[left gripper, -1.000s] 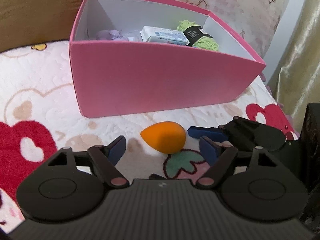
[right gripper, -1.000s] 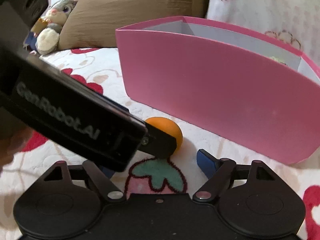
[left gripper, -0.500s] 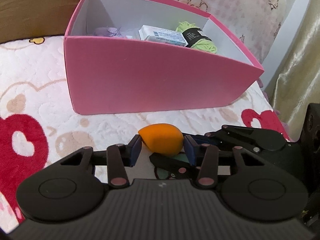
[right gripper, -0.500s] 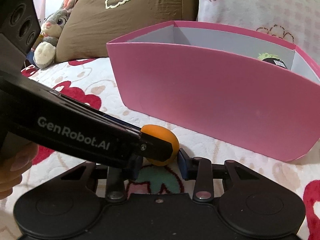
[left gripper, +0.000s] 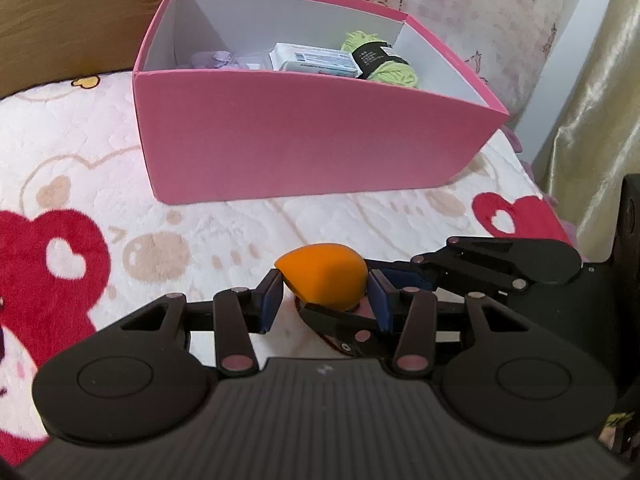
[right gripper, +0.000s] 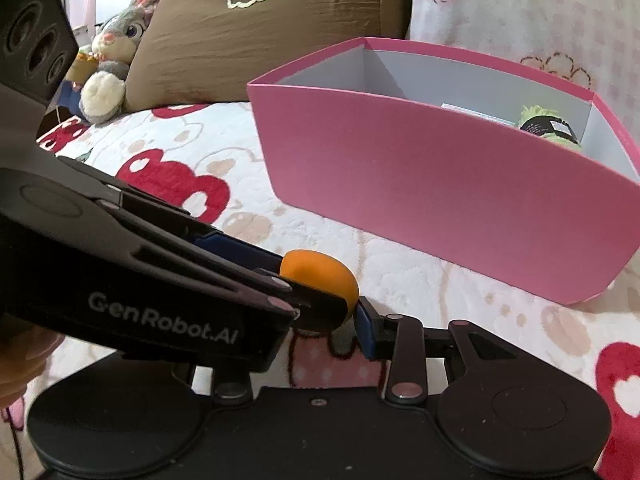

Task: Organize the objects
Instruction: 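Close the left gripper on the orange makeup sponge, then lift the orange sponge with the left gripper and carry it into the box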

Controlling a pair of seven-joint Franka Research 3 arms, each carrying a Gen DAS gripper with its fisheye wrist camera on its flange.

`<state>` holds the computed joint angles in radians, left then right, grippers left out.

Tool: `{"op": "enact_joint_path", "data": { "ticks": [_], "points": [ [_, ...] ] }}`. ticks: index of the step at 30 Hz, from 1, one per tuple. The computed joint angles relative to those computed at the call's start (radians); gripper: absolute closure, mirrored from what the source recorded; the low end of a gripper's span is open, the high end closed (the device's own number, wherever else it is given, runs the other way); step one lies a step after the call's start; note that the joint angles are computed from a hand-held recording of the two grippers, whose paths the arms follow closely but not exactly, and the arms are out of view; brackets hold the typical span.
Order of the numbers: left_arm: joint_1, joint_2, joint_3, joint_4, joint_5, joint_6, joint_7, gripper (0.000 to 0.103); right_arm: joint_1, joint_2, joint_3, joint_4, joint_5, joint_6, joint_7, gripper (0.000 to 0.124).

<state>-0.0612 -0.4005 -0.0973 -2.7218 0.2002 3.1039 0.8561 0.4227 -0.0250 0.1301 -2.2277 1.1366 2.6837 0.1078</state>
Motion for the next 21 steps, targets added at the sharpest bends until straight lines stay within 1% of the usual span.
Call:
{"op": "enact_joint_path", "data": {
  "ticks": [2, 4, 6, 8, 11, 13, 16, 21],
  "points": [
    [-0.055, -0.023, 0.045, -0.011, -0.032, -0.009, 0.015, 0.058, -0.006, -0.023, -0.003, -0.009, -0.096, -0.023, 0.104, 0.082],
    [-0.093, -0.052, 0.074, -0.028, -0.062, -0.004, 0.023, 0.058, -0.009, -0.050, -0.008, -0.017, -0.144, -0.045, 0.151, 0.082],
    [-0.118, -0.086, 0.087, -0.030, -0.081, -0.036, 0.034, 0.058, -0.007, -0.072, -0.012, -0.023, -0.189, -0.062, 0.190, 0.082],
    [-0.128, -0.117, 0.087, -0.028, -0.092, -0.074, 0.048, 0.058, -0.002, -0.096, -0.016, -0.034, -0.205, -0.069, 0.200, 0.082],
    [-0.149, -0.155, 0.091, -0.009, -0.115, -0.160, 0.078, 0.058, 0.003, -0.130, -0.026, -0.051, -0.236, -0.089, 0.222, 0.082],
    [-0.152, -0.180, 0.084, -0.010, -0.130, -0.185, 0.088, 0.058, 0.006, -0.152, -0.032, -0.060, -0.248, -0.103, 0.246, 0.082],
    [-0.169, -0.219, 0.085, -0.001, -0.152, -0.246, 0.116, 0.058, 0.013, -0.195, -0.041, -0.083, -0.266, -0.119, 0.267, 0.082],
    [-0.163, -0.274, 0.052, 0.012, -0.160, -0.299, 0.125, 0.058, 0.022, -0.268, -0.064, -0.114, -0.276, -0.140, 0.270, 0.083]
  ]
}}
